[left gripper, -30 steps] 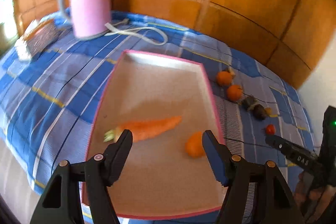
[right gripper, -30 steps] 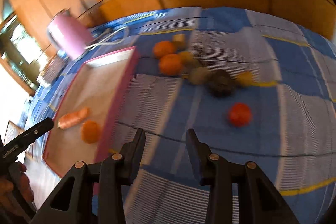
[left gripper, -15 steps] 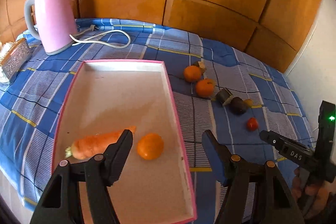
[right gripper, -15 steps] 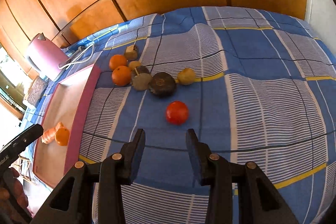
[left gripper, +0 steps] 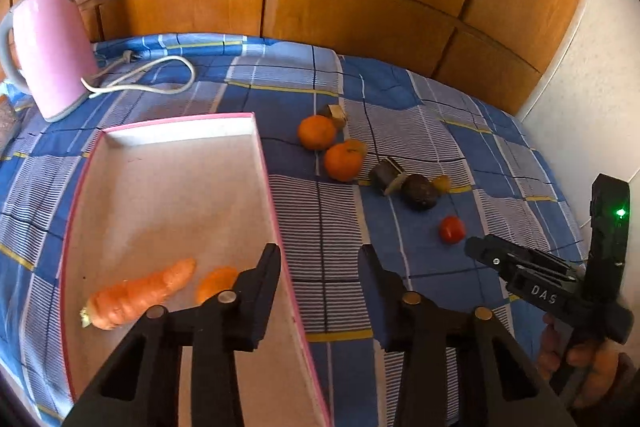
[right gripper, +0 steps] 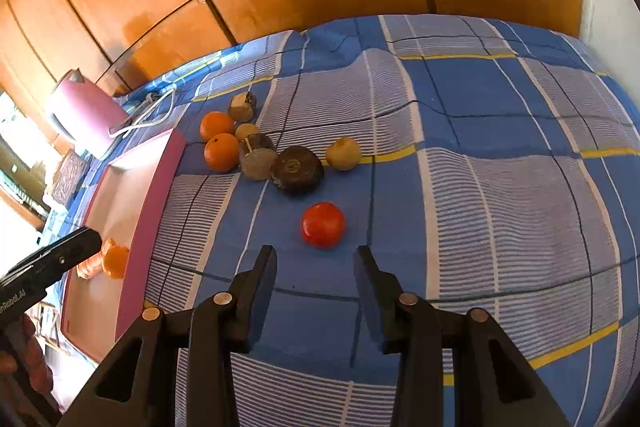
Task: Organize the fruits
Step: 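Grasp a small orange with the left tool while the right tool approaches the red tomato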
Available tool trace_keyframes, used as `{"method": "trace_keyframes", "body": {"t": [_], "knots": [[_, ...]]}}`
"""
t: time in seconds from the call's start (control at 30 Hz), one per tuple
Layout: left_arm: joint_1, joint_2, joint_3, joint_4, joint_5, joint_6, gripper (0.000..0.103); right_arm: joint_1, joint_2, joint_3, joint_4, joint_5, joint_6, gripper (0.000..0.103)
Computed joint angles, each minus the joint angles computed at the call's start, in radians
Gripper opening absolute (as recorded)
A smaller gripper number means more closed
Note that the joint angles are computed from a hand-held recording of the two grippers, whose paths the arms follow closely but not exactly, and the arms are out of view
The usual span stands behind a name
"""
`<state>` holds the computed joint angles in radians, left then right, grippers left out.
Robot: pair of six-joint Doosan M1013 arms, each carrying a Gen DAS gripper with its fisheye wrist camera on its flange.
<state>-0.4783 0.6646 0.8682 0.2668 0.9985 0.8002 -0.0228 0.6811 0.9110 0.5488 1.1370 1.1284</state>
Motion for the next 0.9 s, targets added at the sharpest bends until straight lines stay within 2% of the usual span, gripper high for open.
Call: {"method": "trace_keyframes", "body": {"t": [0.13,0.27,0.33,0.47,0.57,0.63,0.67,0.73,0.9], "knots": [[0.010,0.018,-0.030,-0.048,0.007,0.019,0.040,0.001,0.011,-0.017,0.002,0.007,0.002,0.040],[0.020,0.050,-0.084,-0.088,0.017,0.050,0.028,0.006,0.025,-0.039,-0.009,0.015,-0.003,0.040],[0.024,0.068,-0.116,-0.101,0.030,0.064,0.025,0.009,0.029,-0.044,-0.013,0.017,-0.008,0.040],[0.036,0.106,-0.179,-0.125,0.041,0.054,0.025,0.018,0.033,-0.045,-0.036,0.003,-0.026,0.040],[0.042,0.150,-0.256,-0.114,0.089,0.036,0.025,0.020,0.041,-0.053,-0.044,0.005,-0.029,0.040],[0.049,0.175,-0.298,-0.130,0.104,0.033,0.029,0.020,0.044,-0.057,-0.040,0.008,-0.033,0.040],[0.051,0.189,-0.322,-0.130,0.116,0.026,0.039,0.019,0.044,-0.058,-0.037,0.008,-0.038,0.040],[0.052,0.216,-0.365,-0.120,0.133,0.014,0.049,0.018,0.044,-0.057,-0.028,0.009,-0.048,0.040],[0.060,0.321,-0.548,-0.154,0.248,0.049,0.049,0.017,0.044,-0.054,-0.017,0.008,-0.079,0.040]]}}
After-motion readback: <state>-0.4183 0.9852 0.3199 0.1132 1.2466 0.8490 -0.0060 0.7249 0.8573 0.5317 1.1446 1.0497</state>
